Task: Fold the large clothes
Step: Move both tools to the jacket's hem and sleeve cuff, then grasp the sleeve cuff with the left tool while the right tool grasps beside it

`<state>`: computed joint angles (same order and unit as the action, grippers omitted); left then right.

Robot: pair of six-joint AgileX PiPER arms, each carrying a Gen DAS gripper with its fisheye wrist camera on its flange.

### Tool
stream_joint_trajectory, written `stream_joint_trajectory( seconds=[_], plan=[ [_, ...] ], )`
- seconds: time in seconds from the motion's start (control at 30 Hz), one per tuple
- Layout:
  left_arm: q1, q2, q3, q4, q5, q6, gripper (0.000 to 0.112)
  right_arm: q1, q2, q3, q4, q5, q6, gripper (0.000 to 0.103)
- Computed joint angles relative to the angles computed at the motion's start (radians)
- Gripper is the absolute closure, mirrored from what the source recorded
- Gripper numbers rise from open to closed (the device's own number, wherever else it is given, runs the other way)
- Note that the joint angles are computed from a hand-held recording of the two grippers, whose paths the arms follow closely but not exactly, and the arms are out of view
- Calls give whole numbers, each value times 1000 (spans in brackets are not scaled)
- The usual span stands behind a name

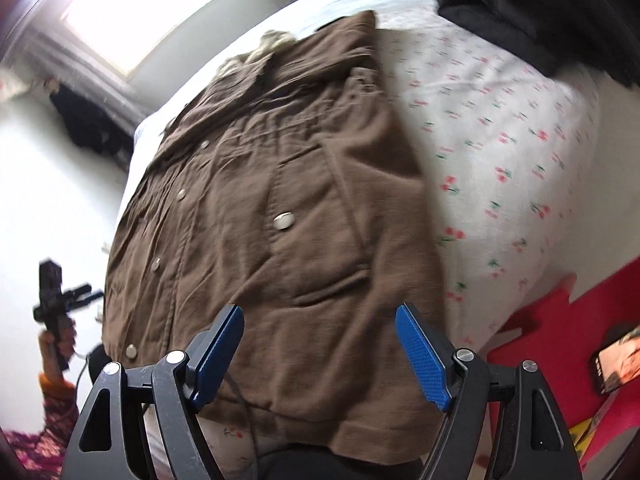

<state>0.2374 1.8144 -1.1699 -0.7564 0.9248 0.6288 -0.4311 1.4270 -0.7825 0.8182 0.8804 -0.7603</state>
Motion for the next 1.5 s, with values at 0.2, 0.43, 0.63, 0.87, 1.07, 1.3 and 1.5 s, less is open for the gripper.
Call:
stream_joint_trajectory(
  seconds=[0.2, 0.43, 0.63, 0.87, 1.07, 1.3, 1.5],
  plan=[
    [64, 11, 17, -45, -19, 56, 16, -155, 65, 9, 115, 31, -112, 24],
    [114, 112, -24, -121, 78, 164, 26, -239, 208, -6, 208, 115, -240, 24],
    [124, 133, -7, -120, 135, 202, 37, -270, 241, 38, 264, 183, -350, 28],
    [153, 97, 81, -195, 192, 296, 47, -241, 210, 90, 246, 215, -380, 48],
    [131, 40, 113, -211, 202, 323, 57, -151, 172, 94, 248, 165, -327, 68],
    [27, -9, 143, -61, 47, 248, 58, -46, 91, 112, 210, 60, -258, 75],
    [-6, -49, 173, 16, -22, 200, 67, 32, 34, 119, 128, -34, -151, 78]
  ],
)
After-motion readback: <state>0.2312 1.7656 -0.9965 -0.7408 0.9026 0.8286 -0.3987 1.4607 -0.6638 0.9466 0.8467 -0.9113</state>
